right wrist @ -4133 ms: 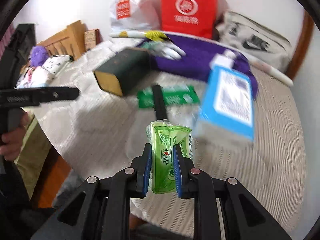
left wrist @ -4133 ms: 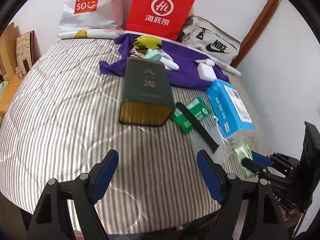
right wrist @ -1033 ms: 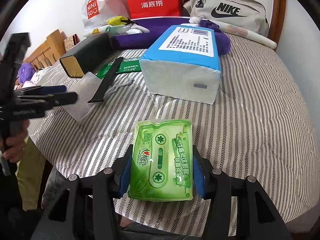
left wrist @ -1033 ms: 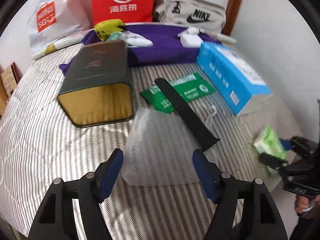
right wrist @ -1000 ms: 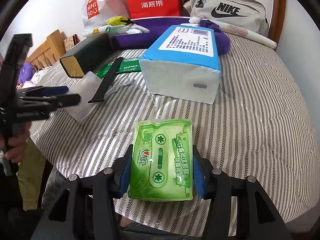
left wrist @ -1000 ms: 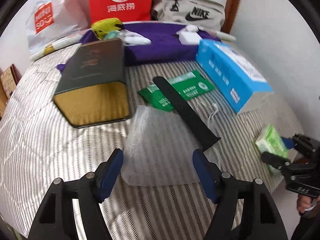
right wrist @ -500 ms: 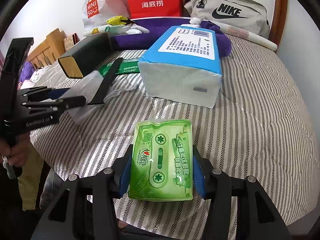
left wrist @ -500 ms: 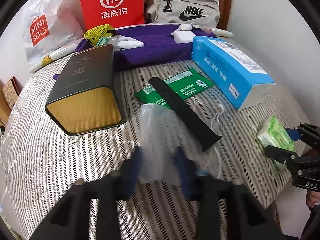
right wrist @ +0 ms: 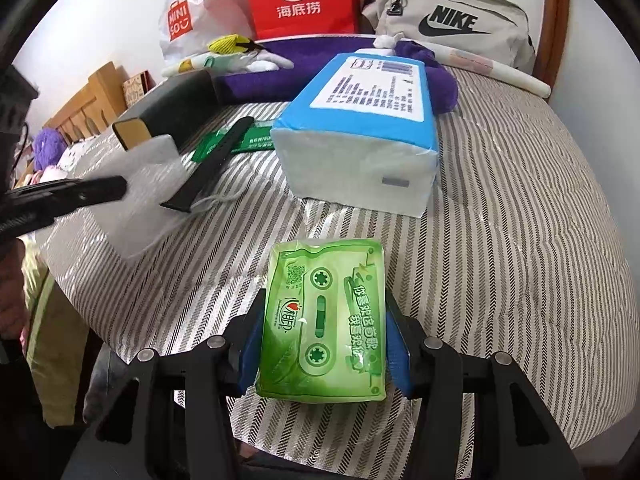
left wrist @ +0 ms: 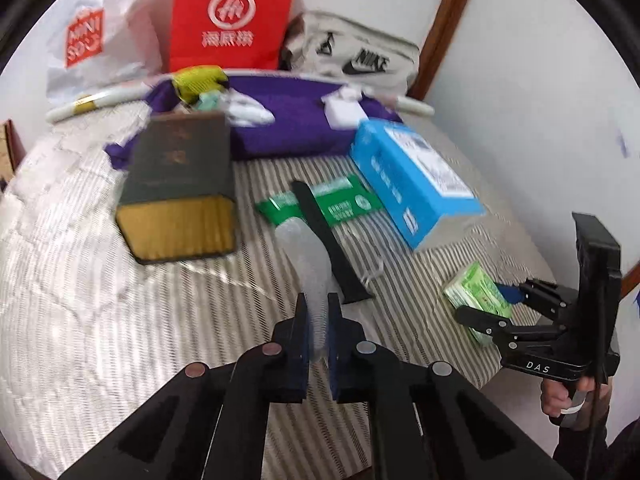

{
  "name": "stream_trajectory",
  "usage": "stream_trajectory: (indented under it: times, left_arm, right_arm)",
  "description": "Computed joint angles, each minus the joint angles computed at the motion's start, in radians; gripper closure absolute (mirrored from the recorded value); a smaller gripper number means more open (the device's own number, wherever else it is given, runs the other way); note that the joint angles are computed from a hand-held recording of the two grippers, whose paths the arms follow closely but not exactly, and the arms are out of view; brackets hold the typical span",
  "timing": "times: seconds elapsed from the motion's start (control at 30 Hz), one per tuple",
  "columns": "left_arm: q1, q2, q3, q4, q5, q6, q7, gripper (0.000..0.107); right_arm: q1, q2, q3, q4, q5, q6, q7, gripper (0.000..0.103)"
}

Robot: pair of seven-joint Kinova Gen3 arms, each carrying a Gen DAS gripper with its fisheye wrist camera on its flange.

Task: Organize soft objects
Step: 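Carry the plastic bag with the left tool while the right tool carries the green pack to the towel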

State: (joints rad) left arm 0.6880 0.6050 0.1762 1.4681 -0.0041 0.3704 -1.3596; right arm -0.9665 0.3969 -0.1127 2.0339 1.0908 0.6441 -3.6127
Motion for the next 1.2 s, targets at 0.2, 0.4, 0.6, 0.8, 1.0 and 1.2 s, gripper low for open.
stream_trajectory:
  times: [0.2, 0.4, 0.6, 0.8, 1.0, 1.2]
  left_arm:
    - [-0.004, -0.067, -0.022, 0.077, 0.001, -0.064, 0.017, 0.100]
    - [-0.037, -0.118, -0.013, 0.148, 0.003, -0.107, 0.034, 0.100]
    - [-0.017, -0.147, -0.060, 0.179, -0.013, -0.129, 0.082, 0.100]
    - [-0.022, -0.163, -0.065, 0.174, -0.026, -0.117, 0.111, 0.100]
    - [-0.026, -0.165, -0.071, 0.134, -0.046, -0.075, 0.130, 0.100]
    - [-0.053, -0.156, -0.055, 0.077, -0.050, -0.039, 0.130, 0.100]
  right_arm:
    - [-0.016, -0.011, -0.014, -0.014, -0.006, 0.047, 0.015, 0.051]
    - [-0.017, -0.017, -0.027, -0.034, -0.032, 0.085, 0.046, 0.051]
    - [-0.031, -0.033, -0.036, -0.041, -0.041, 0.125, 0.051, 0.051]
    - [-0.037, -0.062, -0.055, -0.063, -0.039, 0.186, 0.076, 0.051]
    - [-0.013, -0.087, -0.069, -0.106, -0.047, 0.231, 0.151, 0.051]
    - [0.021, -0.111, -0.071, -0.147, -0.046, 0.252, 0.222, 0.051]
